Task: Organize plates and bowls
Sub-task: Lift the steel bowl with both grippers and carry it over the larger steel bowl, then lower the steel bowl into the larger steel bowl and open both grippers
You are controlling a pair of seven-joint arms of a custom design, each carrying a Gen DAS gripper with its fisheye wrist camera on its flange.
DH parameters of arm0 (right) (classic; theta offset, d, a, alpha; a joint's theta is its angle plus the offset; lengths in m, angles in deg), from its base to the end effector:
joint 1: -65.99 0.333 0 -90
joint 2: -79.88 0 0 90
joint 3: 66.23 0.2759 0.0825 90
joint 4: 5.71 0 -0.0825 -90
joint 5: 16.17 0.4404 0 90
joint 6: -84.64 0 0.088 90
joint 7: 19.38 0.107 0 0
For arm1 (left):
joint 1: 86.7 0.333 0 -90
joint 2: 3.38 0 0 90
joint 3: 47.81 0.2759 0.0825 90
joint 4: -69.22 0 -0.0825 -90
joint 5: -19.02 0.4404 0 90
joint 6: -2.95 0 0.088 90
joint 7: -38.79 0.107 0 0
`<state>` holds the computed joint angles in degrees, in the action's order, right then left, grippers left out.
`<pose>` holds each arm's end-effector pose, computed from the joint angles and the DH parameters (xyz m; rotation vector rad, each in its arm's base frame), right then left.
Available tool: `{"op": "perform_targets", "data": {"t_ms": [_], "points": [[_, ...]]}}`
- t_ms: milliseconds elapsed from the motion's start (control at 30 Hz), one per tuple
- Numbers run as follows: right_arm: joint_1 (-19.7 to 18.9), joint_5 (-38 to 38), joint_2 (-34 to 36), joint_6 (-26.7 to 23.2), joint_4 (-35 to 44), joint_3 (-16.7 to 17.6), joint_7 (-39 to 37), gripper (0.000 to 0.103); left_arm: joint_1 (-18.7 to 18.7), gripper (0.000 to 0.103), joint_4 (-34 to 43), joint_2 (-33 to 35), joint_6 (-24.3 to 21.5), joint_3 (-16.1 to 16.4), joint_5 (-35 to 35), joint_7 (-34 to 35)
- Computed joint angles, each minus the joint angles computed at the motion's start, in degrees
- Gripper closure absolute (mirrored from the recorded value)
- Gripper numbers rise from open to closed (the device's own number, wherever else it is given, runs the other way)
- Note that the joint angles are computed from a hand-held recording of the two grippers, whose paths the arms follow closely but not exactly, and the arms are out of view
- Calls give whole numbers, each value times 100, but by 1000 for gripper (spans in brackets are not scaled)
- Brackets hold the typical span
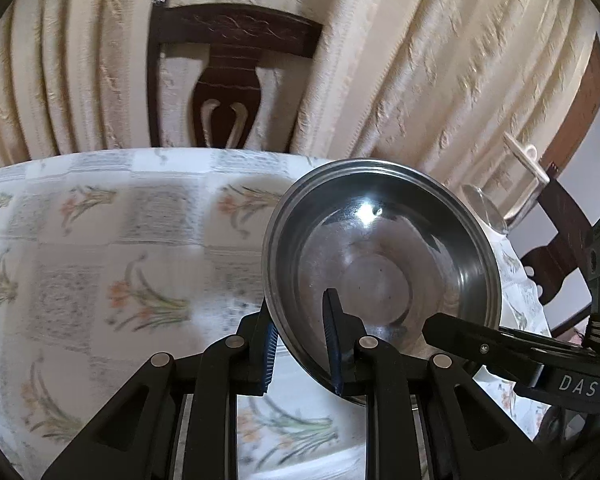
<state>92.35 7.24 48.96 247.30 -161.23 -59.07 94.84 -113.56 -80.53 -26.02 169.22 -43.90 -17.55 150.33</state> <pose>0.4065 0.2393 0.3960 -1.5728 1.8890 -0.0154 0.4737 -0.1632 0.3813 -1.7544 2.1490 -1.0535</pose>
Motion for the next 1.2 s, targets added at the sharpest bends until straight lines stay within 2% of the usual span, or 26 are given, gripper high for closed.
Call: {"op": "perform_targets", "data": {"t_ms": [300,700,833,1000,1100,1200], "points": [[11,268,-64,64,-258,-316,-250,68,56,82,335,554,62,-349,-41,-60],[-7,500,-32,189,-317,-378,-413,68,253,79,457,709,-75,-569,-14,-150],[-137,410,-126,212,-379,-241,-282,66,276,79,464,684,-163,-567,-88,-140],[-222,274,-260,355,-485,-177,-168,51,281,78,428,609,-92,-575,-206,-97],[-483,-49,-344,351,-520,103,100,49,264,76,383,561,-29,-569,-151,-134],[-494,-178,-383,398,-558,101,233,49,280,75,351,529,1,-559,-51,-233]]}}
